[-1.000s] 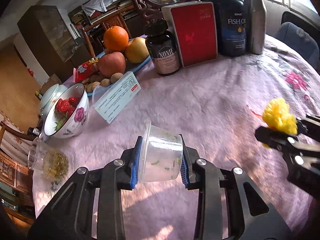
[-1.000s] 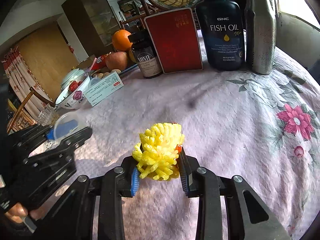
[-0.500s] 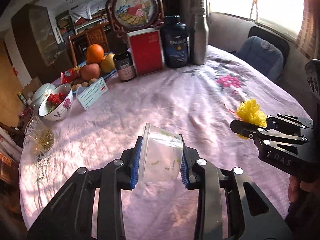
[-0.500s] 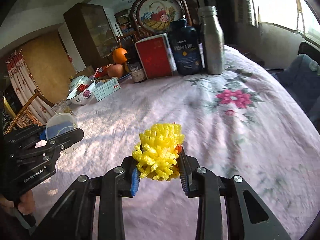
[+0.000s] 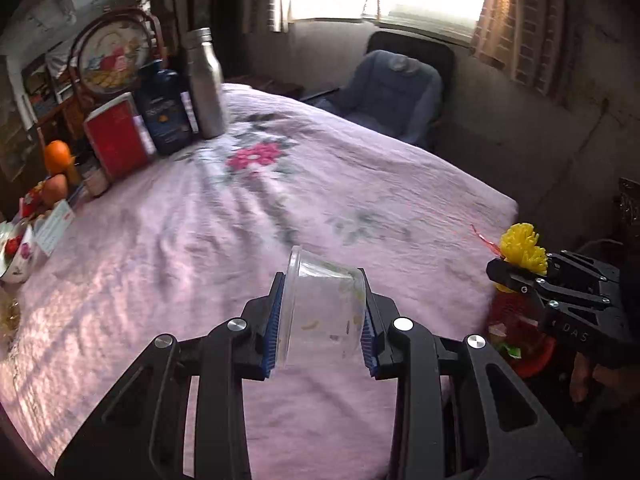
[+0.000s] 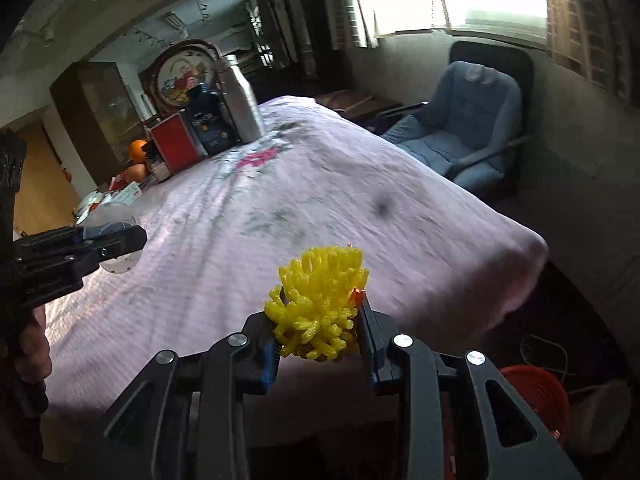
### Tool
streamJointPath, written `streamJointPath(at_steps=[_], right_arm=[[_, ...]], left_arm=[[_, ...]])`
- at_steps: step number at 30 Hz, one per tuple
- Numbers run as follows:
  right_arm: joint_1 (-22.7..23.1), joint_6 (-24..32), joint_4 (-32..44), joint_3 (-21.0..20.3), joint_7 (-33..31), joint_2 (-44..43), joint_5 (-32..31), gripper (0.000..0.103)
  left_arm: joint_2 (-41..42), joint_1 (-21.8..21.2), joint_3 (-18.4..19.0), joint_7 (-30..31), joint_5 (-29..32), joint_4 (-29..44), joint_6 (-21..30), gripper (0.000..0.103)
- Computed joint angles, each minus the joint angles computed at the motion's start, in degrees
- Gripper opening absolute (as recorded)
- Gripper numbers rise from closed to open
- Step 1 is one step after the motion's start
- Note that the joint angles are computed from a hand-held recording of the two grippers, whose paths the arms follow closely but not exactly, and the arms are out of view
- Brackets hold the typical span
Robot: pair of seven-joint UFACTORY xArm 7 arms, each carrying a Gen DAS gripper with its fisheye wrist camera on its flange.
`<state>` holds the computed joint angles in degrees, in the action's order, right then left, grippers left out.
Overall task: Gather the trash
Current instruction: 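Carry the cup and sponge to the red wastebasket and open both tools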
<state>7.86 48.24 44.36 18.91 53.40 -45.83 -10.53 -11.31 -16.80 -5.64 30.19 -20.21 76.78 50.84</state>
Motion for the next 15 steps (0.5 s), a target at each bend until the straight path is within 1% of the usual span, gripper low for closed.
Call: streamJointPath(at_steps=[1,2,6,8,11,15], right_arm=[[0.15,2.30,-1.48,-0.21,0.41,-2.66,0.13,0.033],[0.28,5.99,-3.41,-0.48,0.90,-6.61,0.31,0.033],[0.66,17.42,-9.26,-1.02,2.76,-19.31,1.92,0.033],[0.72,22.51,-12.03,-1.47,3.73,-24.95,3.25,0.033],[0.96,26.97,-17.64,-3.76,5.23,-33.82,5.98,0.033],[0.02,30.20,-24.76,-6.96,6.37,-43.28,9.26,0.033]], left_arm=[[-0.36,-1.00,-0.83,0.47,-0.64,-0.44,0.42,0.034],[-0.73,-1.99,-1.57,0.83,-1.28,-1.03,0.56,0.034],[-1.30,-7.09,-4.08,3.75,-5.74,-2.58,2.19,0.034],[-0.61,-9.45,-5.74,4.50,-6.27,-2.96,3.32,0.034],[1.77,-12.40,-8.25,4.77,-4.80,-2.45,6.01,0.034],[4.99,-15.94,-11.25,4.52,-2.17,-3.40,5.54,0.034]])
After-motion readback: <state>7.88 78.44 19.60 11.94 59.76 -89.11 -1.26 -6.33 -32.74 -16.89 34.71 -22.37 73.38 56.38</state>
